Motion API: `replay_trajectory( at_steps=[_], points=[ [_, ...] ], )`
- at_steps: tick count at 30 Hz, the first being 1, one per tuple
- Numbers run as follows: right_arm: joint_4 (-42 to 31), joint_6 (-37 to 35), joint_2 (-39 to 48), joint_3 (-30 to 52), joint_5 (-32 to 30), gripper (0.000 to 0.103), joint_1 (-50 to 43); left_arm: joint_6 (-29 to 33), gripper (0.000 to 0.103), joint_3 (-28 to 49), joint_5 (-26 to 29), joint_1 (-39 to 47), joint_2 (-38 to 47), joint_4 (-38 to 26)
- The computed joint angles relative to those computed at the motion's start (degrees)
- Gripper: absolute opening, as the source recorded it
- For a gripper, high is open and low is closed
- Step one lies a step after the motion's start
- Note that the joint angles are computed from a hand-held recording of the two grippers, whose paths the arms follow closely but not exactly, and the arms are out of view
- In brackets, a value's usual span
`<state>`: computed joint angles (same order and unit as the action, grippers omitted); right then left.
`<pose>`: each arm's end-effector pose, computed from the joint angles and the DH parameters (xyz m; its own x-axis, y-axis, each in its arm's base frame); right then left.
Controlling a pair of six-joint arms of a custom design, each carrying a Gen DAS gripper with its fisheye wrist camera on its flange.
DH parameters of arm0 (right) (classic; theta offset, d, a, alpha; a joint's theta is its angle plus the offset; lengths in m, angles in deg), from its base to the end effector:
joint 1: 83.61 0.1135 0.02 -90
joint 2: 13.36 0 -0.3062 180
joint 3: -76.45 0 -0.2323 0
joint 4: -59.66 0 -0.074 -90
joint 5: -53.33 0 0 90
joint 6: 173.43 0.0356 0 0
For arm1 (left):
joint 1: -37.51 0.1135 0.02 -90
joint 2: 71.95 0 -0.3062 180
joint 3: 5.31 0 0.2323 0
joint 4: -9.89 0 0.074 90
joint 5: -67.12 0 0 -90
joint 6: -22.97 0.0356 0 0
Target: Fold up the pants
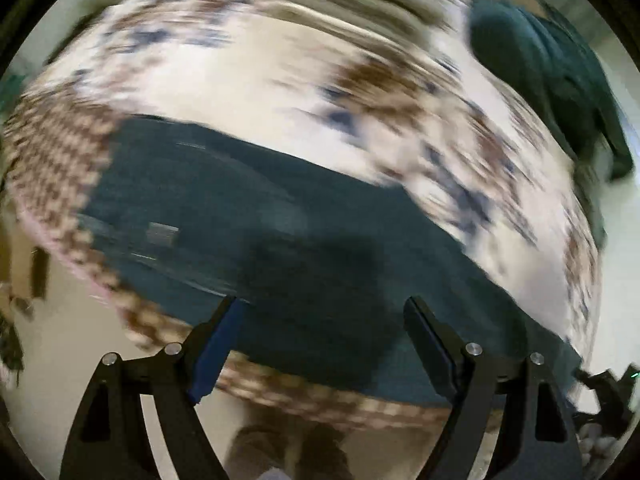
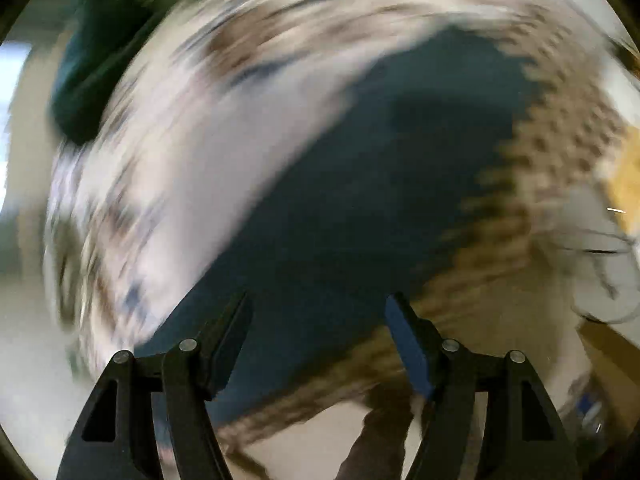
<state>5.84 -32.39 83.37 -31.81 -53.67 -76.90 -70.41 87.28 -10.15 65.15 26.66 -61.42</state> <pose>0.2842 0.0439 0.2135 -0.7433 0.6613 0.1010 0.6519 0.6821 0.3312 0.2877 0.1418 0.2858 -0.8387 -0.5041 -0.2063 -0.4599 0.8583 -0.2275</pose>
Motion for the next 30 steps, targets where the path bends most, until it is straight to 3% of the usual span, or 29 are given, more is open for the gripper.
replay_trajectory(
  at_steps=[4,9,10,11,12,14,17,20,23,25,27,29,30],
  points=[
    [6.6,-9.5,1.3,-6.8,-1.9,0.072,-19.4,-9.5,0.082,-2.7,1.0,-15.1,0.2,3.5],
    [9.7,-17.0,8.7,-2.2,-4.0,0.071,-30.3,-19.1,0.082,-3.5,-2.0,-31.3,4.4,9.4],
    [10.5,-18.1,9.9,-1.4,-4.7,0.061,-30.9,-20.1,0.082,-2.9,-2.5,-33.7,5.9,10.1],
    [10.8,-19.5,10.9,-0.7,-4.9,0.037,-31.3,-20.7,0.082,-1.8,-3.2,-36.0,7.7,10.4],
    [9.5,-21.2,12.4,1.1,-3.9,0.025,-31.0,-21.4,0.082,-0.4,-4.0,-38.3,9.6,10.4],
    [8.8,-22.5,13.3,2.4,-2.7,0.011,-30.3,-22.1,0.082,1.1,-4.5,-41.1,12.3,10.7],
    [12.2,-24.5,9.2,0.4,-2.2,0.010,-28.7,-22.5,0.082,3.2,-6.0,-43.8,16.7,10.4],
    [18.5,-26.8,1.0,-3.6,-7.2,0.010,-29.1,-22.3,0.082,3.7,-7.5,-44.1,19.0,10.0],
    [14.6,-31.5,3.5,-2.2,-0.7,0.013,-28.0,-21.4,0.082,4.1,-7.7,-43.6,19.4,9.4],
    [8.3,-31.3,12.3,0.6,-2.0,0.018,-30.8,-20.9,0.082,4.4,-7.8,-43.4,19.6,9.0],
    [9.2,-29.1,14.6,0.0,-5.2,0.038,-33.8,-21.1,0.082,4.4,-7.8,-43.3,19.6,9.1],
    [10.6,-26.8,13.1,-1.2,-6.9,0.048,-35.8,-21.2,0.089,5.0,-6.8,-43.4,20.5,9.7],
    [12.0,-25.8,11.9,-2.1,-8.5,0.052,-36.7,-21.4,0.100,5.1,-5.8,-43.7,21.3,10.9]
  ],
)
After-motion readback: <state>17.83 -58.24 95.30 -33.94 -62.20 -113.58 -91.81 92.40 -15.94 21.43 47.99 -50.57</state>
